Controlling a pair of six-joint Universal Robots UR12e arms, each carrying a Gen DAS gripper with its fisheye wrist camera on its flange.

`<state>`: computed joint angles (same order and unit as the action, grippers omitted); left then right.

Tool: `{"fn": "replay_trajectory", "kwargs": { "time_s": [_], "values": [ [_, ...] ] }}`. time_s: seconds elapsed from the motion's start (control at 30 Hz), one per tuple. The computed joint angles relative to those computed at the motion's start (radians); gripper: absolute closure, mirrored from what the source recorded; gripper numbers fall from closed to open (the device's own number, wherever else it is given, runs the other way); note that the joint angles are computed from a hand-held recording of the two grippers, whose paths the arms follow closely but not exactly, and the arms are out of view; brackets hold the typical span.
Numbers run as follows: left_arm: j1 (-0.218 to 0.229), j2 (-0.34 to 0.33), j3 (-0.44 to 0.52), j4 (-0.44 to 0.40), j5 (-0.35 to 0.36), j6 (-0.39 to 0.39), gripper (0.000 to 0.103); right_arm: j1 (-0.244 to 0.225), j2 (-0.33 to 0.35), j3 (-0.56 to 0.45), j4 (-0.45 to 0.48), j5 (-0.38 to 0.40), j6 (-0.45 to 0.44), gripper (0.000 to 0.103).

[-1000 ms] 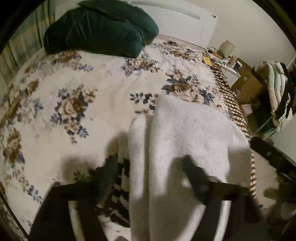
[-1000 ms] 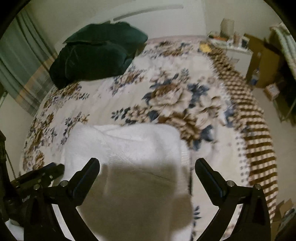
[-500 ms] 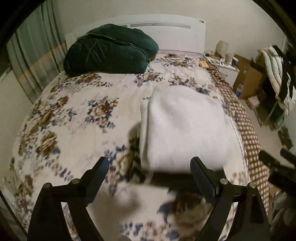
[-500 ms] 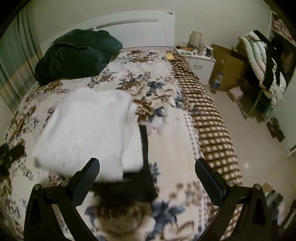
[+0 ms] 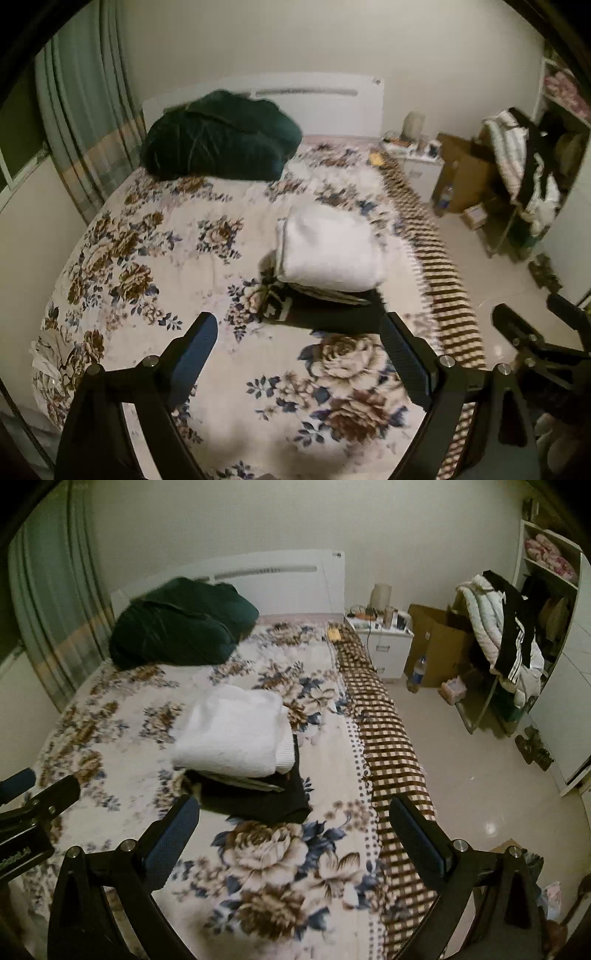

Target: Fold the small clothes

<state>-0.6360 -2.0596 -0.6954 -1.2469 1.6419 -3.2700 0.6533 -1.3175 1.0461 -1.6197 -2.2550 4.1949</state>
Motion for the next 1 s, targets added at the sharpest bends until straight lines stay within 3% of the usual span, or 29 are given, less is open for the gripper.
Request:
{"fn": "replay_trajectory", "kwargs": {
  "time_s": [0.27,0.43,0.57,0.63,0.83,1.0],
  "values": [
    [-0.006,0.138,-0.126,0.07,0.017,0.025,0.013,0.15,0.07,-0.258,0.255,-0.154,0.135,0.0],
    [-0.006,0.189,-0.164,0.088,0.032,0.018,0.013,0.219,0.15,-0.452,0.425,-0.194,0.216,0.0],
    [-0.006,0.216,-0.189,0.117,0.057,0.03,0.012,0.249,0.184,-0.538,0.489,-0.206,0.251,0.0],
    [-0.006,0.229,-0.206,0.134,0.056,0.03,0.002,0.263,0.207,-0.588,0.535,-0.224,0.277,0.0],
    [-0.005,0.256,-0.244,0.187,0.054,0.038,0.001,0.278,0.245,-0.68,0.608,-0.24,0.305,0.0],
    [-0.004,0.262,-0.253,0.19,0.051,0.031,0.001,0.281,0.248,-0.684,0.612,-0.248,0.304,0.0]
  ]
}}
